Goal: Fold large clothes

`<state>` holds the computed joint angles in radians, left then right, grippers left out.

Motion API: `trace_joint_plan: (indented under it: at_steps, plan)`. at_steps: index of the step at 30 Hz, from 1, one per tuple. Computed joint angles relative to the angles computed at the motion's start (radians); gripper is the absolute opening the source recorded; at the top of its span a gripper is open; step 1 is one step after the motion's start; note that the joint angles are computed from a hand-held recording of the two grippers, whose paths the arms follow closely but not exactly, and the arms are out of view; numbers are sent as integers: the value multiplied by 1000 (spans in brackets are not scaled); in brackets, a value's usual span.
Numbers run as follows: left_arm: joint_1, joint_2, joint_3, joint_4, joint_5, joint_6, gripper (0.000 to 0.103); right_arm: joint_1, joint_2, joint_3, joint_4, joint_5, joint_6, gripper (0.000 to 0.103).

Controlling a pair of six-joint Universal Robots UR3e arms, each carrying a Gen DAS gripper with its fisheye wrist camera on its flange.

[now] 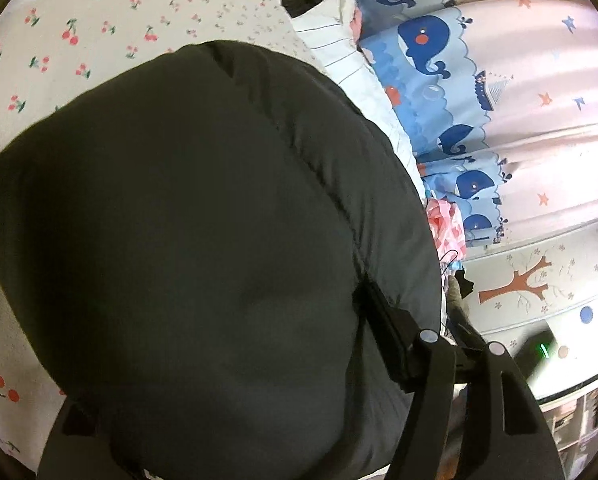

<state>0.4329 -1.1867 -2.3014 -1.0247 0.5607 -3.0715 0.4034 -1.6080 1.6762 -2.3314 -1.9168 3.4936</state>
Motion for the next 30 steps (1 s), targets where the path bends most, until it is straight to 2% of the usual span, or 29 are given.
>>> trace_joint_plan:
  at_steps: [2, 3, 5, 6, 8, 10, 12, 14, 15, 17, 18, 20, 22, 24, 25, 27, 28, 29, 30]
  plan:
    - [-5, 5, -2, 24, -20, 19, 63, 30, 148, -48, 2, -61, -34, 76]
    - [2, 32, 1, -9, -22, 48, 61, 29, 168, -80, 47, -67, -38, 76]
    - [-6, 57, 2, -2, -9, 63, 61, 15, 166, -149, 153, -38, -17, 76]
    - [6, 77, -3, -35, -6, 82, 61, 17, 143, -143, 144, -36, -17, 76]
    - [32, 79, -1, -95, -16, 101, 61, 54, 100, -140, 113, -105, -27, 76]
    - [61, 85, 3, -148, -27, 122, 61, 58, 156, -237, 124, -149, -49, 77]
    - [84, 70, 1, -186, -46, 126, 61, 35, 252, -353, 198, -172, -43, 78]
    - [88, 33, -8, -171, -55, 110, 64, -5, 369, -421, 288, -162, -54, 81]
    - [72, 10, -10, -130, -63, 78, 68, -32, 393, -393, 272, -113, -63, 84]
    - [66, 1, -21, -93, -69, 60, 69, -58, 391, -400, 298, -71, -61, 85]
    - [63, 6, -29, -75, -68, 55, 69, -65, 370, -409, 326, -53, -64, 84]
    - [58, 8, -35, -67, -71, 61, 69, -55, 276, -348, 292, -39, -75, 84]
    - [63, 18, -37, -84, -73, 81, 68, 9, 116, -205, 216, -75, -76, 84]
    - [70, 25, -38, -100, -77, 95, 68, 89, 30, -101, 200, -109, -50, 84]
    - [70, 30, -43, -95, -75, 95, 68, 113, 28, -72, 217, -113, -44, 84]
    - [62, 39, -50, -77, -68, 93, 68, 155, 59, 46, 111, -177, -60, 86]
    - [51, 50, -60, -47, -58, 86, 68, 136, 50, 81, 82, -170, -76, 86]
    - [54, 67, -71, -38, -51, 93, 67, 116, 48, 74, 96, -146, -81, 86]
    - [60, 92, -80, -41, -43, 105, 67, 99, 47, 26, 169, -124, -71, 86]
